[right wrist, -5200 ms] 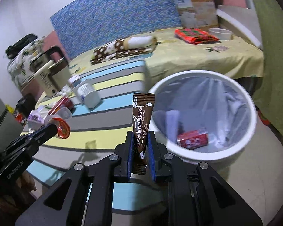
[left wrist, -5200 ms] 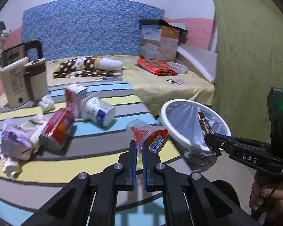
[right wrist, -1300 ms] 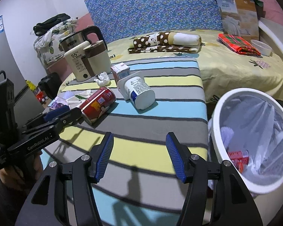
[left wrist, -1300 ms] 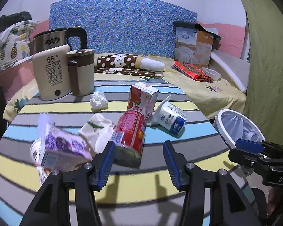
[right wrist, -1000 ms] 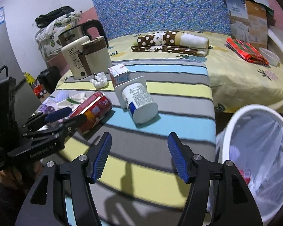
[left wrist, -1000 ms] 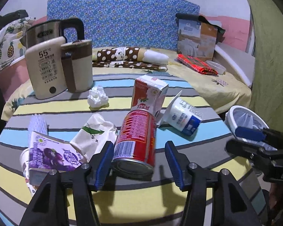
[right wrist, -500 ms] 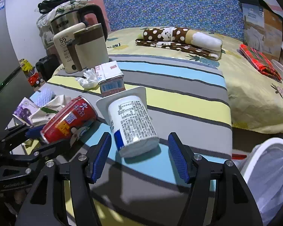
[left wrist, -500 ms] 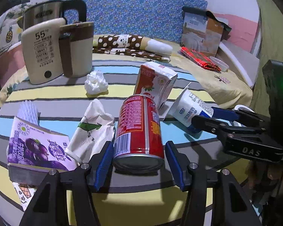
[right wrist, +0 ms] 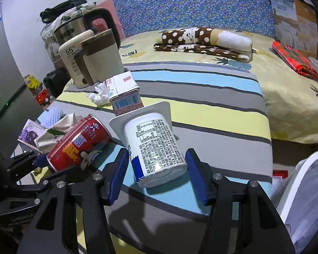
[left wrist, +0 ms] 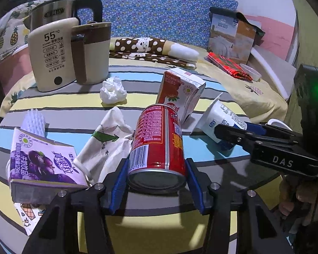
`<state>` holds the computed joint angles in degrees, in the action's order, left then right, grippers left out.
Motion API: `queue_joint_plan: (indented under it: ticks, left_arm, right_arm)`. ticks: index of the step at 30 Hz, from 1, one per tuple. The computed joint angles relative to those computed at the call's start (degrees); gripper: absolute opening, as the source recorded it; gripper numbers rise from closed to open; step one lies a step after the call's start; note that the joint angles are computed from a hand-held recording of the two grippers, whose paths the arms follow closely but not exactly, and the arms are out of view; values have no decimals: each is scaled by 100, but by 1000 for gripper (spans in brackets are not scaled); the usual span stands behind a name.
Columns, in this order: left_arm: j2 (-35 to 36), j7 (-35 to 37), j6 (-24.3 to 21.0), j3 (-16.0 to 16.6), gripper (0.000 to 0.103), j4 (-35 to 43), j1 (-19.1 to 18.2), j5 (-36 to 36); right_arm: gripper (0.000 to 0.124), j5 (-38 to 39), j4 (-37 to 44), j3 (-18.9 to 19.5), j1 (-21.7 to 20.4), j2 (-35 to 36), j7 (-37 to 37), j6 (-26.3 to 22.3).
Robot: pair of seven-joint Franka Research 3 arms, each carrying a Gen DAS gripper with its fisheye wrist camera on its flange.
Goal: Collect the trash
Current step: 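Grasp the white yogurt cup with the right tool while the left tool grasps the tall red can, then carry both over the bin and open the right tool to drop the yogurt cup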
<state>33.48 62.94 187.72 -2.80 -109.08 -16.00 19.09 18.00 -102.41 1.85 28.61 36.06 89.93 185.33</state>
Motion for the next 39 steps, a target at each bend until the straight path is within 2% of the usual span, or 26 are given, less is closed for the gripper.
queue_joint_plan:
  ticks: [6,14,19,24,32,39]
  left_arm:
    - [-140,-50,253,166,53,-265,-180,-96]
    - [-436,85,645,121,53,-807,-233,-265]
    - [-666,256,840,130,52,-1158,-341,-463]
    - [-853,456,956,75,52,-1424,-424,-654]
    - [-984,597,1020,-267,52,-1544,-281,-645]
    - [-998,585,981,-526,52,-1439,-203,-466]
  right_arm:
    - [56,144,-433,224,-117,-232,23,358]
    - [55,271,-1149,752,-524,-607,117,915]
    - [55,302,-1534,882,-607,-814,306,1212]
    - [55,455,-1850,726,-408,-1017,425,1458]
    - [55,935,-2357,447,-110,-1360,385,1881]
    - [55,1818,-2723,211,202,-1615,-2,2195]
